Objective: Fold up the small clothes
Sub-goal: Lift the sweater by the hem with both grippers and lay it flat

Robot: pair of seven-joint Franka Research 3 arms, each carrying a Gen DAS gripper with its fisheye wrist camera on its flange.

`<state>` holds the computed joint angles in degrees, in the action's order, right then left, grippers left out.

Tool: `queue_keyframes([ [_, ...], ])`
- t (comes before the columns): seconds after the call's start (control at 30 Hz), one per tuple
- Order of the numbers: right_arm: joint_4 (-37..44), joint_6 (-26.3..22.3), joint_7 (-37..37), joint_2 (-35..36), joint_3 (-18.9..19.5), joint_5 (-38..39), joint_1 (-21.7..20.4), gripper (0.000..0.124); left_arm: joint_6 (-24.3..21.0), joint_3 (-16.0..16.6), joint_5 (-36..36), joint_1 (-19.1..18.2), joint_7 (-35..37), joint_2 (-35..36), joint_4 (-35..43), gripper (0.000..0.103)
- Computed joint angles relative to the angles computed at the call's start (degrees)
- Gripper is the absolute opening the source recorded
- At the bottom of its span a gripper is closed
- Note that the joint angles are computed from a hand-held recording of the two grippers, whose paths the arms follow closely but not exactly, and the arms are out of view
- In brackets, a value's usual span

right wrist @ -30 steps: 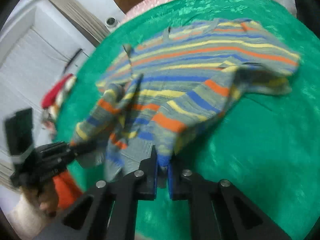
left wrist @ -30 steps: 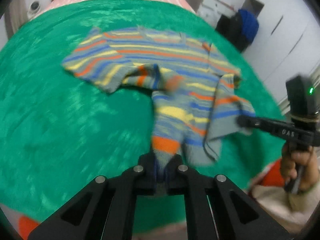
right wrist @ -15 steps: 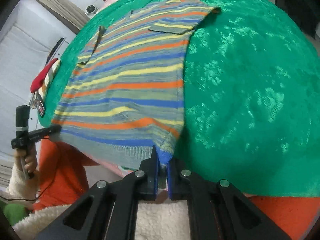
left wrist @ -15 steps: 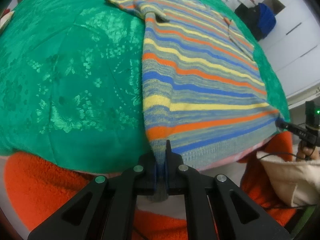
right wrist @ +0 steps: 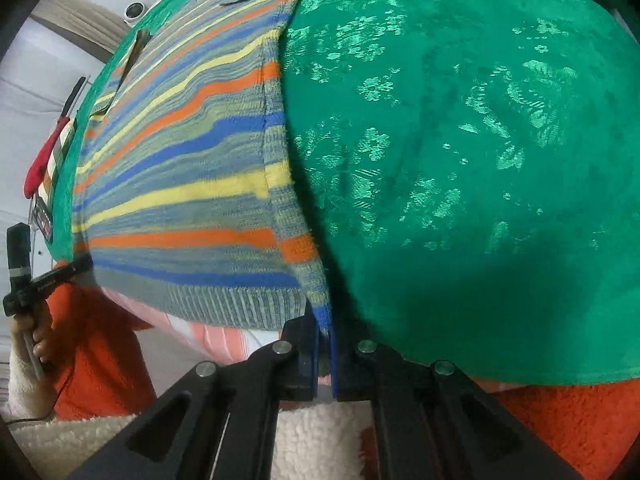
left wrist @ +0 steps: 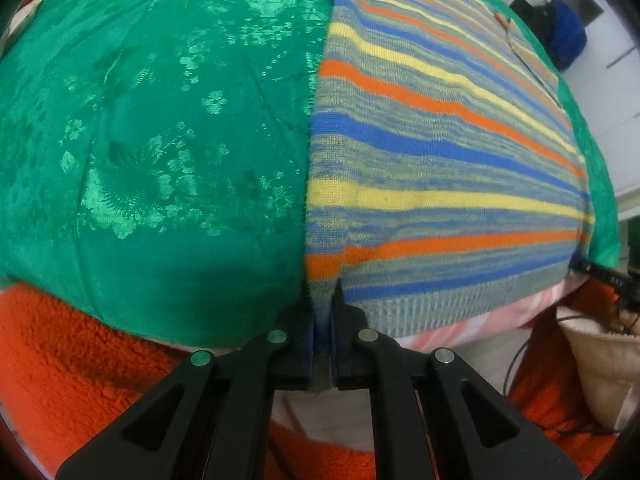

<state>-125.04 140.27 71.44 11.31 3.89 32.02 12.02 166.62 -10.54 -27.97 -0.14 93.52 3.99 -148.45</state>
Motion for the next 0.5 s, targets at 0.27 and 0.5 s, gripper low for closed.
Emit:
queue_keyframes([
  [0.27,-0.87,-1.39,-0.52,-1.15,-0.31,1.16,-0.63,0.003,0.72,0.83,2.64,-0.36,-3.40,-1.86,-2.58,0.013],
  [0.5,-3.60,-3.01,3.46,-5.37,-1.42,-2.70,-0.46,0.014,-3.51,3.04,33.68,1.32,-28.93,-10.57,-6.96,0.035],
])
